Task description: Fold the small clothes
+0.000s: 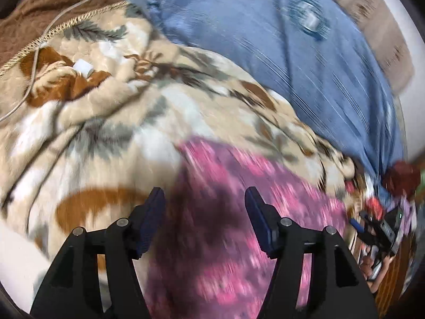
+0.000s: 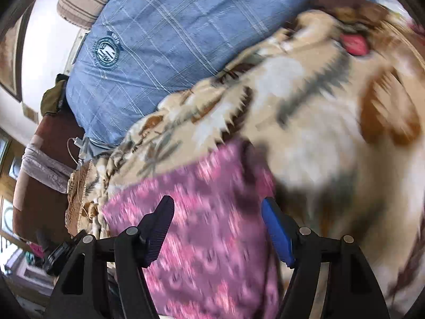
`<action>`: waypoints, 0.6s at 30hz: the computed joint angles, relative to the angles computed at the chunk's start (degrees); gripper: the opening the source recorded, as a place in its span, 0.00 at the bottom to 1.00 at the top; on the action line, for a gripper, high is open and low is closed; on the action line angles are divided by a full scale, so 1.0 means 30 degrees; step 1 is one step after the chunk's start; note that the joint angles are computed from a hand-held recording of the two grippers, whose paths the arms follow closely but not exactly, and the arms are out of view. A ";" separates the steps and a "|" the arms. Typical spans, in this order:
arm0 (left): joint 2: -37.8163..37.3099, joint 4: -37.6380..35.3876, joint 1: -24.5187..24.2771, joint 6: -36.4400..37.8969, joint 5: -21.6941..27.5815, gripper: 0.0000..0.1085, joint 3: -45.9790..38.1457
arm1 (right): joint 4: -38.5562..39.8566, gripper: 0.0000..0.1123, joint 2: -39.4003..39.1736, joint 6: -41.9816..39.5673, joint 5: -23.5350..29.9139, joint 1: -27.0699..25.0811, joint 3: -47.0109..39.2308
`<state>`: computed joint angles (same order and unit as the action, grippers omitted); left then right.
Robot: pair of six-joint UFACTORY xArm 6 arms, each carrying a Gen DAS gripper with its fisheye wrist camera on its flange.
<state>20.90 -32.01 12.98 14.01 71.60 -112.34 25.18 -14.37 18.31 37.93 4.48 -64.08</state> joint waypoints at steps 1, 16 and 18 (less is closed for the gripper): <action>0.0992 0.0307 -0.0075 -0.0397 0.0228 0.57 -0.1182 | 0.1078 0.63 0.1083 -0.1351 -0.0086 -0.0246 -0.0942; 0.2239 -0.0319 -0.1640 0.2323 -0.0908 0.58 -0.0167 | 0.3357 0.52 0.4364 -0.4825 0.0100 -0.0939 -0.1975; 0.2227 -0.0849 -0.1488 0.2563 -0.0723 0.38 -0.0165 | 0.1750 0.52 0.4538 -0.4372 0.0159 -0.0662 -0.2273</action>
<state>27.58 -34.56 8.52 21.70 69.43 -112.83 30.43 -0.75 5.19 38.41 2.49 -70.90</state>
